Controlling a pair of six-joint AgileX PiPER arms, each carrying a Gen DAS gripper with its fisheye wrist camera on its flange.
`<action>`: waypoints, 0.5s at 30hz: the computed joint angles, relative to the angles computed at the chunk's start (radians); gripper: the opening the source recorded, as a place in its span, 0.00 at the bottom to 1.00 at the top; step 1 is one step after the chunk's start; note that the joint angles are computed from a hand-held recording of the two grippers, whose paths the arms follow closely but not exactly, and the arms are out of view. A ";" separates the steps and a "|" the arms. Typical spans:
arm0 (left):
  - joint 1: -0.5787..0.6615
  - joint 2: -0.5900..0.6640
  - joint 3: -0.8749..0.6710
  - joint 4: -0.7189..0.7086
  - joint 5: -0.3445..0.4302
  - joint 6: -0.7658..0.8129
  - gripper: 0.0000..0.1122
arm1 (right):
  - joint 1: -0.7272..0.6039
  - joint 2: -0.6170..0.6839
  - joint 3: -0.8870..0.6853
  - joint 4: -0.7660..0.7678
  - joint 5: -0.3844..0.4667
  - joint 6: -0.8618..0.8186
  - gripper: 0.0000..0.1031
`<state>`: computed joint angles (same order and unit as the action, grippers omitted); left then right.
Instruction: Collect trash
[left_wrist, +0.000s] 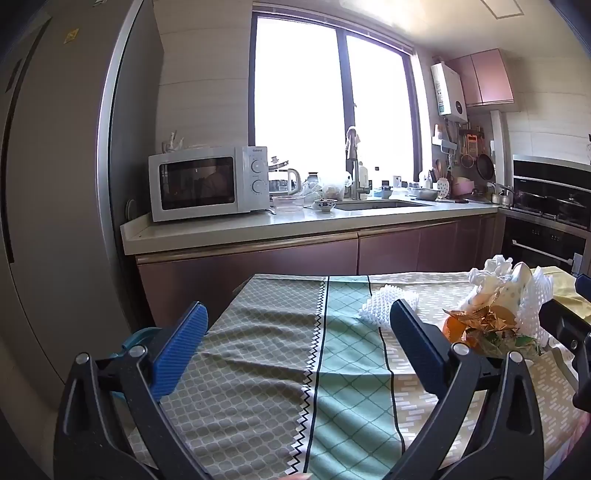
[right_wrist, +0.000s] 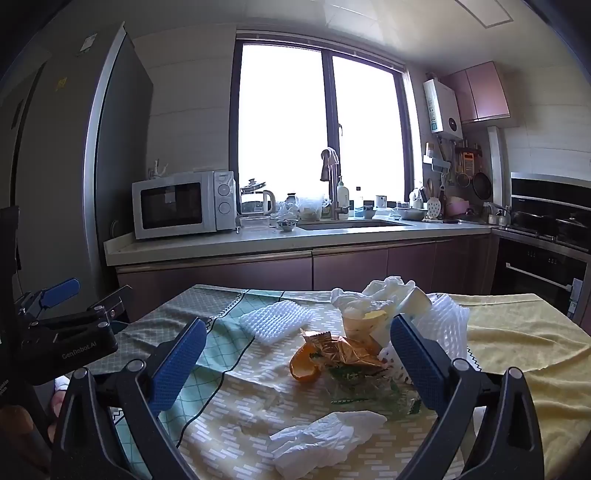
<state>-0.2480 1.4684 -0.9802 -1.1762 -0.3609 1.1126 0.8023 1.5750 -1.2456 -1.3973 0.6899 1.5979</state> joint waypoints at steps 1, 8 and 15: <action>0.001 -0.002 0.001 0.002 0.004 -0.004 0.87 | 0.001 0.001 -0.001 0.002 0.001 -0.001 0.94; 0.029 -0.023 0.002 0.002 0.034 0.000 0.87 | 0.013 -0.006 0.013 -0.025 0.006 0.031 0.94; 0.009 -0.039 0.036 0.045 -0.004 -0.055 0.87 | 0.028 -0.011 0.020 -0.057 0.021 0.062 0.94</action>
